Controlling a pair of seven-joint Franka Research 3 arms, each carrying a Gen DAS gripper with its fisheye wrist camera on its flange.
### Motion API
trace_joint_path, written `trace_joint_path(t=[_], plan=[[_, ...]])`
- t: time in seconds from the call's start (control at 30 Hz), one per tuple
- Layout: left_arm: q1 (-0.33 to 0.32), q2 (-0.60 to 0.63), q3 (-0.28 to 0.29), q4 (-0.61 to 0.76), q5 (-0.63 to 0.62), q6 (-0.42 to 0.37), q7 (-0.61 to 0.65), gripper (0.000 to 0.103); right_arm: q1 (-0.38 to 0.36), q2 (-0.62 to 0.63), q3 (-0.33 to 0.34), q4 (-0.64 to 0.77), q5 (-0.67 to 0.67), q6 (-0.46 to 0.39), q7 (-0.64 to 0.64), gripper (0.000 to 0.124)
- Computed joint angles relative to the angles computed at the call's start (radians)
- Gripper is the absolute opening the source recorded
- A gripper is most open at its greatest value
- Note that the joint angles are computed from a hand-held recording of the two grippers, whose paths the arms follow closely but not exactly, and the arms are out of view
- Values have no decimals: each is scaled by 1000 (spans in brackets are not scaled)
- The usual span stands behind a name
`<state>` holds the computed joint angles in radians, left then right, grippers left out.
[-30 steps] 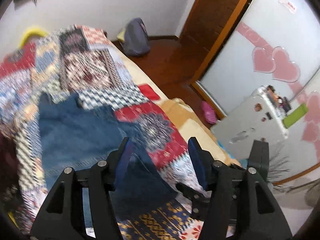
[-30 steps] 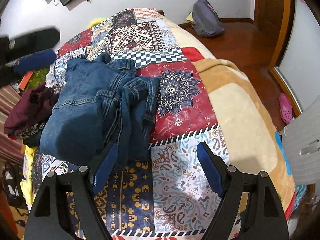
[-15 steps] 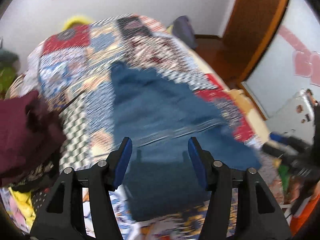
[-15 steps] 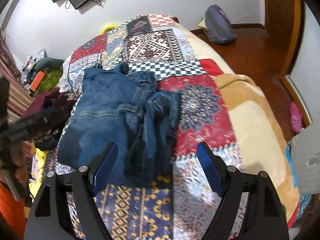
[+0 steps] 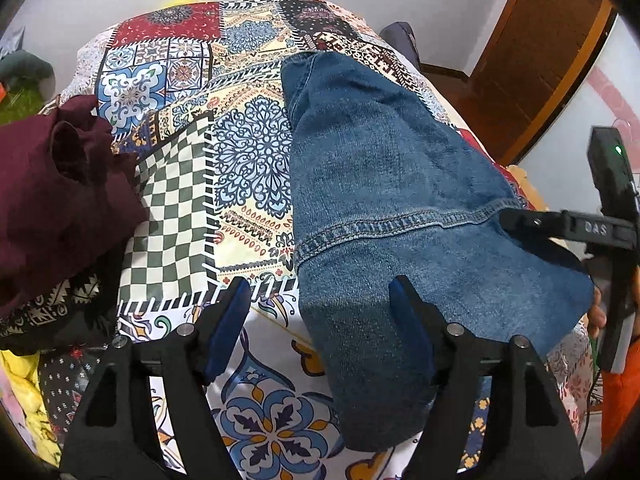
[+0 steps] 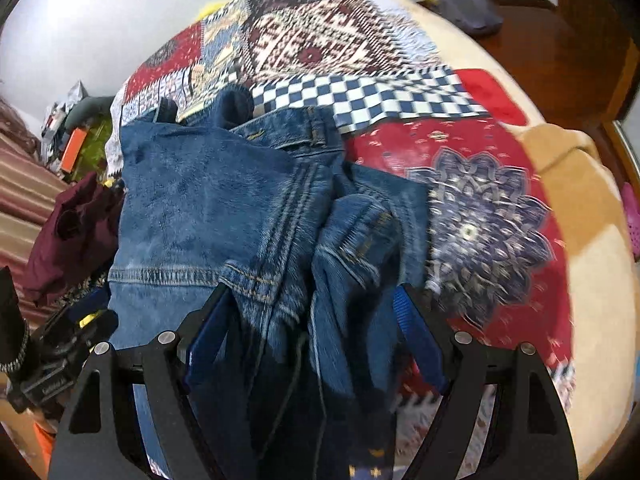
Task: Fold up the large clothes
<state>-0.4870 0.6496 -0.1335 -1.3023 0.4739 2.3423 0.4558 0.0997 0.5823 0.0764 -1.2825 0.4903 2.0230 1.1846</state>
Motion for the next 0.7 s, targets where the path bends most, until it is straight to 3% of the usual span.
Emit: trace_joint_path(t=[0.07, 0.23, 0.4, 0.47, 0.5, 0.53, 0.63, 0.7], plan=[[1, 1, 1, -3, -1, 9, -6, 73, 2, -3, 9, -9, 3, 27, -44, 74], [12, -18, 3, -56, -9, 65, -55, 76, 12, -49, 16, -58, 3, 92, -130, 41], [5, -14, -2, -35, -5, 47, -51, 75, 17, -144, 32, -144, 51, 211, -260, 31], [1, -4, -5, -10, -5, 30, -31, 75, 23, -137, 23, -124, 45, 205, -269, 29], [-2, 2, -5, 2, -3, 23, -25, 75, 28, -123, 16, -110, 36, 199, -259, 16], [-3, 9, -6, 13, -6, 22, -18, 75, 30, -102, 10, -88, 22, 180, -251, 12], [-8, 26, -5, 35, -16, 26, -18, 75, 42, -34, -14, -42, -41, 140, -192, 14], [-21, 39, 4, 57, -7, 5, -18, 76, 42, -45, -15, -86, -57, 158, -196, 16]])
